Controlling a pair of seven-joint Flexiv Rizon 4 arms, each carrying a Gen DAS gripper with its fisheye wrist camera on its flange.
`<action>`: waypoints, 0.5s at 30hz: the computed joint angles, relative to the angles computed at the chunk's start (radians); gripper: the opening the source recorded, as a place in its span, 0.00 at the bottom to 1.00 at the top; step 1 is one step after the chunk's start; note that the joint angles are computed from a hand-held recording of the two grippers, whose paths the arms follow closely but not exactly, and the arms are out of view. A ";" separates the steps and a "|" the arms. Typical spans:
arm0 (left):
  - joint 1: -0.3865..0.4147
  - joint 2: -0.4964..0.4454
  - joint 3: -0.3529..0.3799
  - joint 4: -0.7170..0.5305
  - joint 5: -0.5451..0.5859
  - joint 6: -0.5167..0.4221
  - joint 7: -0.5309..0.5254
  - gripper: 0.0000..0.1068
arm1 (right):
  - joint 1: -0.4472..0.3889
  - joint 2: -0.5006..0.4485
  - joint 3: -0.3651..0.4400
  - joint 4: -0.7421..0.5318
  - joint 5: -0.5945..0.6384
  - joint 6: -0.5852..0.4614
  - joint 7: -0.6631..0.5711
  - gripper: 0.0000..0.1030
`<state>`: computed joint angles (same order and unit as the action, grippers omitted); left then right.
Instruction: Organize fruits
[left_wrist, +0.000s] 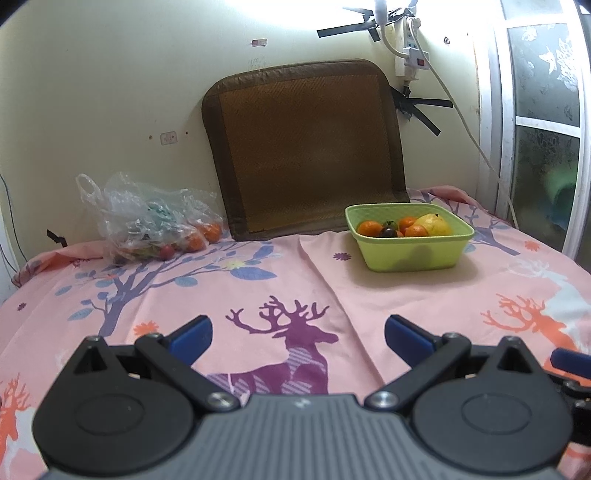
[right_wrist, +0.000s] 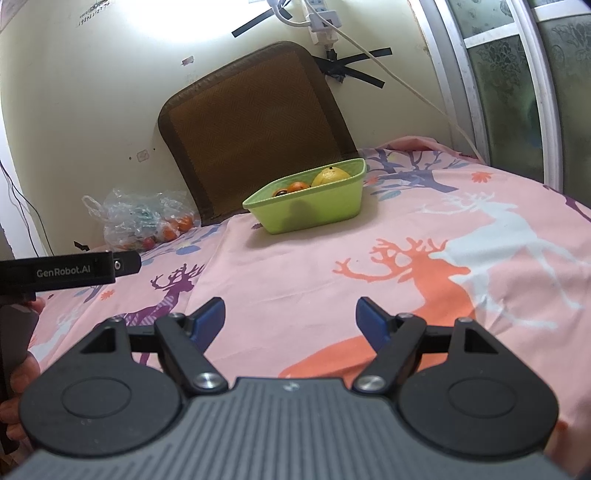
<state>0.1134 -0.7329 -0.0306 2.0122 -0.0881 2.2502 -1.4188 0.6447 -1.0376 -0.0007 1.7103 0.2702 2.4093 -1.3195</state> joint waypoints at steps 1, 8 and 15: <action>-0.006 -0.001 0.006 0.000 -0.007 0.004 0.002 0.96 | 0.000 0.000 0.000 0.000 0.000 0.000 0.000 0.77; -0.053 -0.011 0.042 0.004 -0.062 0.059 0.049 0.96 | 0.001 0.000 0.000 0.000 0.003 0.000 -0.002 0.77; -0.074 -0.019 0.051 0.011 -0.084 0.102 0.093 0.96 | 0.001 0.000 0.001 -0.001 0.004 -0.001 -0.003 0.77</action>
